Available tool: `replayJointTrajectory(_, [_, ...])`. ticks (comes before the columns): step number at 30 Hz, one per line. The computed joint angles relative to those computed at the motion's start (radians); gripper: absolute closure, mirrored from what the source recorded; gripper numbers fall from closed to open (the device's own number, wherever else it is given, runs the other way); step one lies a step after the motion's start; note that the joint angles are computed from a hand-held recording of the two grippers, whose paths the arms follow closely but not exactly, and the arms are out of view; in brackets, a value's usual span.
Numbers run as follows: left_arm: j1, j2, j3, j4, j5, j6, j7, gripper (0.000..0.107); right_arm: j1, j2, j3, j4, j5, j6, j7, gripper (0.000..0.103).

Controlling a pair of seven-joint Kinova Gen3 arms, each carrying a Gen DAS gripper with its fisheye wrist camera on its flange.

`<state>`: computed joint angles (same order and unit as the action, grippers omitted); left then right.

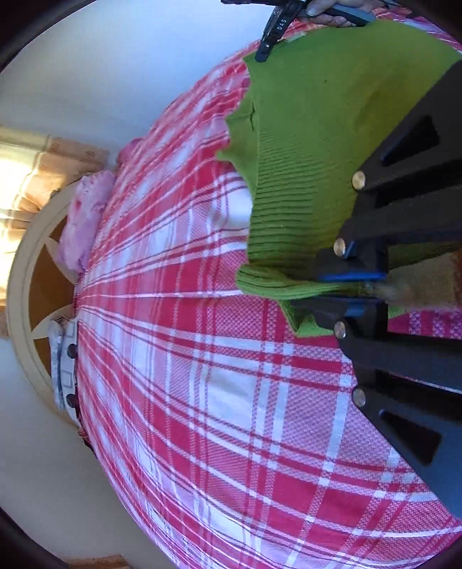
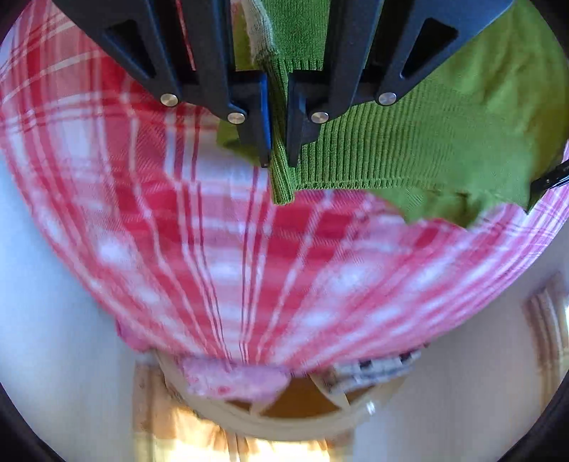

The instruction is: Fold small clothes

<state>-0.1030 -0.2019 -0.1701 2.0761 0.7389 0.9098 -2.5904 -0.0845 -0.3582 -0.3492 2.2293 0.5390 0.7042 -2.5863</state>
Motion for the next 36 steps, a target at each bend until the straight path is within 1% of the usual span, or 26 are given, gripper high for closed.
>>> replayJointTrajectory(1, [-0.002,-0.012,-0.006,0.003,0.005,0.001,-0.003,0.093,-0.007,0.013,0.035,-0.001,-0.037,-0.013,0.032,0.095])
replayJointTrajectory(2, [-0.003,-0.019,-0.016,0.003,0.009,0.011,-0.013,0.092,-0.011,0.011,0.052,-0.004,-0.061,-0.012,0.052,0.088])
replayJointTrajectory(3, [-0.010,-0.032,-0.015,-0.001,-0.004,0.021,-0.007,0.091,-0.009,-0.001,0.050,-0.008,-0.069,0.005,0.056,0.080])
replayJointTrajectory(4, [-0.016,-0.063,-0.017,0.000,-0.028,0.017,0.004,0.089,-0.002,-0.020,0.029,-0.017,-0.061,0.039,0.044,0.058])
replayJointTrajectory(5, [-0.013,-0.091,-0.037,0.005,-0.036,0.023,-0.001,0.087,0.015,-0.051,-0.009,-0.020,-0.051,0.069,0.023,0.042])
replayJointTrajectory(6, [-0.009,-0.117,-0.067,0.011,-0.035,0.040,-0.021,0.083,0.013,-0.091,-0.028,-0.017,-0.053,0.082,0.012,0.041])
replayJointTrajectory(7, [-0.006,-0.145,-0.089,0.019,-0.038,0.049,-0.036,0.075,-0.007,-0.137,-0.034,-0.017,-0.072,0.098,0.014,0.041])
replayJointTrajectory(8, [0.000,-0.187,-0.125,0.031,-0.039,0.074,-0.064,0.069,-0.041,-0.184,-0.032,-0.017,-0.103,0.108,0.027,0.041])
replayJointTrajectory(10, [0.016,-0.249,-0.177,0.052,-0.047,0.119,-0.093,0.051,-0.072,-0.249,-0.051,-0.014,-0.182,0.112,0.079,0.041])
replayJointTrajectory(11, [0.026,-0.273,-0.192,0.062,-0.063,0.134,-0.096,0.048,-0.106,-0.281,-0.079,-0.009,-0.223,0.121,0.092,0.041])
replayJointTrajectory(12, [0.031,-0.294,-0.188,0.068,-0.089,0.144,-0.085,0.046,-0.121,-0.295,-0.097,-0.005,-0.256,0.122,0.112,0.041])
replayJointTrajectory(13, [0.025,-0.318,-0.166,0.080,-0.129,0.150,-0.069,0.046,-0.122,-0.303,-0.134,-0.002,-0.293,0.128,0.128,0.041])
replayJointTrajectory(15, [0.015,-0.358,-0.111,0.114,-0.198,0.119,-0.030,0.046,-0.131,-0.306,-0.217,0.008,-0.344,0.157,0.119,0.041])
replayJointTrajectory(17, [0.021,-0.365,-0.080,0.140,-0.238,0.088,0.001,0.046,-0.094,-0.304,-0.293,0.032,-0.402,0.171,0.109,0.041])
replayJointTrajectory(18, [0.025,-0.359,-0.065,0.154,-0.257,0.068,0.018,0.045,-0.075,-0.317,-0.319,0.051,-0.410,0.159,0.100,0.041])
replayJointTrajectory(19, [0.034,-0.353,-0.069,0.158,-0.260,0.060,0.028,0.042,-0.064,-0.339,-0.343,0.064,-0.412,0.154,0.092,0.041])
replayJointTrajectory(21, [0.043,-0.362,-0.068,0.157,-0.278,0.048,0.063,0.035,-0.043,-0.358,-0.341,0.048,-0.431,0.182,0.108,0.041])
replayJointTrajectory(22, [0.048,-0.360,-0.065,0.156,-0.286,0.039,0.081,0.034,-0.030,-0.383,-0.331,0.038,-0.444,0.197,0.114,0.041])
replayJointTrajectory(24, [0.075,-0.356,-0.079,0.161,-0.296,0.026,0.094,0.032,-0.002,-0.451,-0.310,0.025,-0.449,0.224,0.109,0.041])
replayJointTrajectory(26, [0.099,-0.350,-0.096,0.162,-0.305,0.016,0.110,0.029,0.023,-0.459,-0.291,0.016,-0.456,0.260,0.138,0.039])
replayJointTrajectory(27, [0.109,-0.345,-0.105,0.162,-0.307,0.012,0.114,0.027,0.025,-0.443,-0.278,0.021,-0.462,0.275,0.149,0.039])
replayJointTrajectory(28, [0.118,-0.343,-0.112,0.165,-0.308,0.006,0.117,0.024,0.046,-0.435,-0.283,0.027,-0.473,0.283,0.163,0.039])
replayJointTrajectory(29, [0.124,-0.337,-0.119,0.166,-0.309,0.002,0.121,0.023,0.048,-0.430,-0.275,0.046,-0.478,0.279,0.172,0.039])
replayJointTrajectory(30, [0.127,-0.340,-0.124,0.167,-0.312,0.006,0.128,0.020,0.032,-0.443,-0.248,0.070,-0.491,0.260,0.183,0.039])
replayJointTrajectory(32, [0.130,-0.344,-0.130,0.167,-0.318,0.013,0.142,0.017,0.024,-0.476,-0.227,0.089,-0.506,0.250,0.197,0.039])
replayJointTrajectory(36, [0.144,-0.324,-0.169,0.154,-0.313,0.046,0.137,0.010,0.067,-0.482,-0.258,0.080,-0.522,0.265,0.219,0.039])
